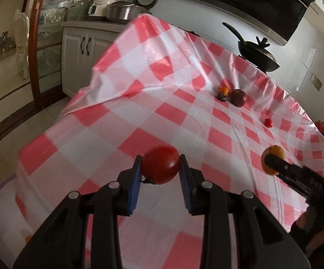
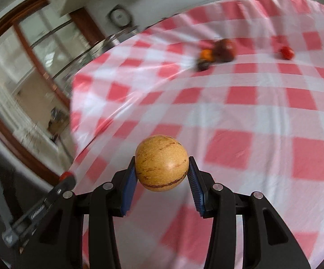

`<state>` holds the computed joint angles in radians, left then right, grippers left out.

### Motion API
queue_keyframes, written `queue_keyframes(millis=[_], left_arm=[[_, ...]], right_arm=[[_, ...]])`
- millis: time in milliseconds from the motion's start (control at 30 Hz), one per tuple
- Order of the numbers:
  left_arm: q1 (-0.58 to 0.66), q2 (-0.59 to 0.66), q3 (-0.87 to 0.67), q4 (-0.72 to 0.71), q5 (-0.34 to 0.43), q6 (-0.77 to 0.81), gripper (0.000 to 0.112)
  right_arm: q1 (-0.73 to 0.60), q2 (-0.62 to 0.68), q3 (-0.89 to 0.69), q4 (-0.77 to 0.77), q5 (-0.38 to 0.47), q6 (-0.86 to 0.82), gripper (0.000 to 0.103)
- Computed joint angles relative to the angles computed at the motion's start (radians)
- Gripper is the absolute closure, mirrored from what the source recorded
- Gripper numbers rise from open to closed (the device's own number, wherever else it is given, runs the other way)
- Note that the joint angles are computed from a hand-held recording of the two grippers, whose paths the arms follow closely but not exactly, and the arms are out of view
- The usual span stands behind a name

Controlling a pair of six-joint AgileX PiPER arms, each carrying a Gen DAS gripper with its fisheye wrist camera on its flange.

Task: Organize fruits
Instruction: 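Carry the tomato in the left tool while the right tool carries the yellow fruit to the white box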

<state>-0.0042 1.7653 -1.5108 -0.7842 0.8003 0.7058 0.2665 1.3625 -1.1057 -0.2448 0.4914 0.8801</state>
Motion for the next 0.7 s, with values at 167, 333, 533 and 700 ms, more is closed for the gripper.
queue_keyframes(millis=[167, 333, 533, 700], left_arm=[[0.062, -0.005, 0.012, 0.005, 0.021, 0.027, 0.080], [0.137, -0.014, 0.040, 0.017, 0.043, 0.064, 0.080], [0.245, -0.023, 0.084, 0.024, 0.068, 0.124, 0.080], [0.334, -0.016, 0.102, 0.030, 0.072, 0.151, 0.080]], right_arm=[[0.152, 0.051, -0.061, -0.091, 0.040, 0.059, 0.059], [0.290, 0.139, -0.141, -0.130, 0.077, 0.041, 0.059], [0.421, 0.239, -0.232, -0.136, 0.100, -0.027, 0.059], [0.511, 0.310, -0.321, -0.118, 0.111, -0.135, 0.059]])
